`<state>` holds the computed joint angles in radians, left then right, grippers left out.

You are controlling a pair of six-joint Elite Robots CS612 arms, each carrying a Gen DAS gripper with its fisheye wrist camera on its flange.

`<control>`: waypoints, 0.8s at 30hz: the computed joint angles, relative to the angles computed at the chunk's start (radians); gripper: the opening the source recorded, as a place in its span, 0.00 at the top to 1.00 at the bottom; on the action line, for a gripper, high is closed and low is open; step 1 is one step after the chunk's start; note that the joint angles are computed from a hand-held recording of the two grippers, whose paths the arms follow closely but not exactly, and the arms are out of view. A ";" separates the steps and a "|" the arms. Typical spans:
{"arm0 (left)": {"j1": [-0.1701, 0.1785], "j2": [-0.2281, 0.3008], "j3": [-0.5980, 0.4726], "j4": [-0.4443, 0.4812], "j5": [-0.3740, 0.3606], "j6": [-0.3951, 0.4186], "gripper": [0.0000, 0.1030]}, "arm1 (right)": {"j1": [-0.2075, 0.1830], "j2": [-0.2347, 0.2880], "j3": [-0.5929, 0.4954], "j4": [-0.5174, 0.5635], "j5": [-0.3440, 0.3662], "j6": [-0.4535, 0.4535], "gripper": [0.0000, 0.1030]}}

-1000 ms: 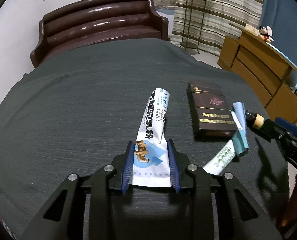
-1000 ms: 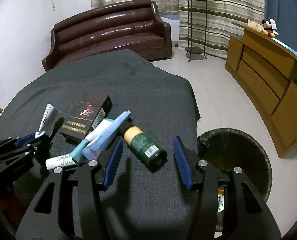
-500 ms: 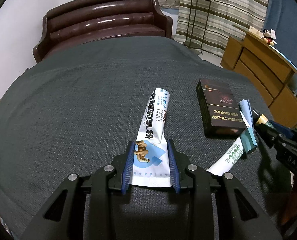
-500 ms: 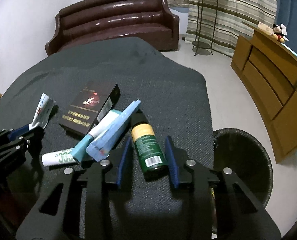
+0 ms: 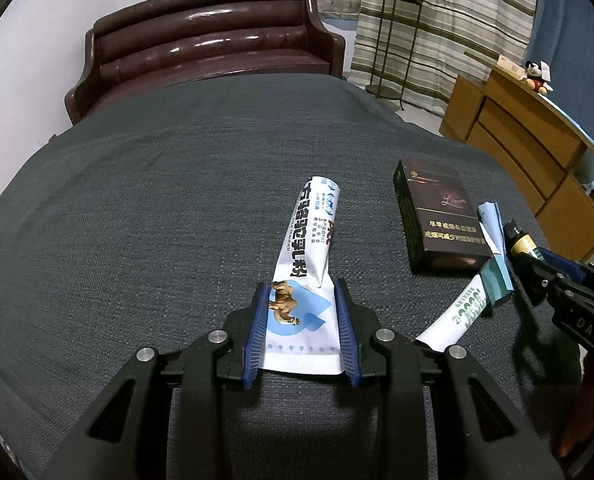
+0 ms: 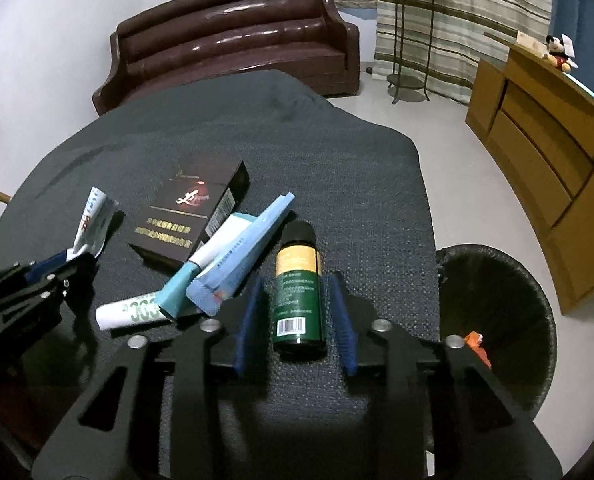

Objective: Collect trash
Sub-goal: 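Grasp the green-and-yellow spray can with the right gripper while the left holds the packet, then carry the printed packet and spray can in both grippers over the bin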

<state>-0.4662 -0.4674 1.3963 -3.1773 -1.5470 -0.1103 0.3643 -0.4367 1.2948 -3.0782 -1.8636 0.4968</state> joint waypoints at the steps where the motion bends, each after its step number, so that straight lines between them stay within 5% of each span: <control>1: 0.000 -0.001 0.001 0.000 0.001 -0.001 0.68 | 0.000 0.001 -0.003 0.002 -0.001 0.000 0.63; 5: 0.004 0.001 -0.002 0.000 0.006 -0.006 0.68 | 0.001 0.006 -0.012 0.009 -0.014 0.010 0.63; 8: 0.005 0.001 -0.002 -0.002 0.008 -0.004 0.68 | 0.004 0.008 -0.016 0.016 -0.017 0.002 0.78; 24: -0.002 -0.019 0.044 -0.073 0.002 0.000 0.68 | 0.014 -0.023 0.060 -0.084 -0.074 0.010 0.77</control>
<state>-0.4686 -0.4863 1.4405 -3.2501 -1.5449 -0.1103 0.3786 -0.4592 1.3543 -3.1622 -1.9378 0.5070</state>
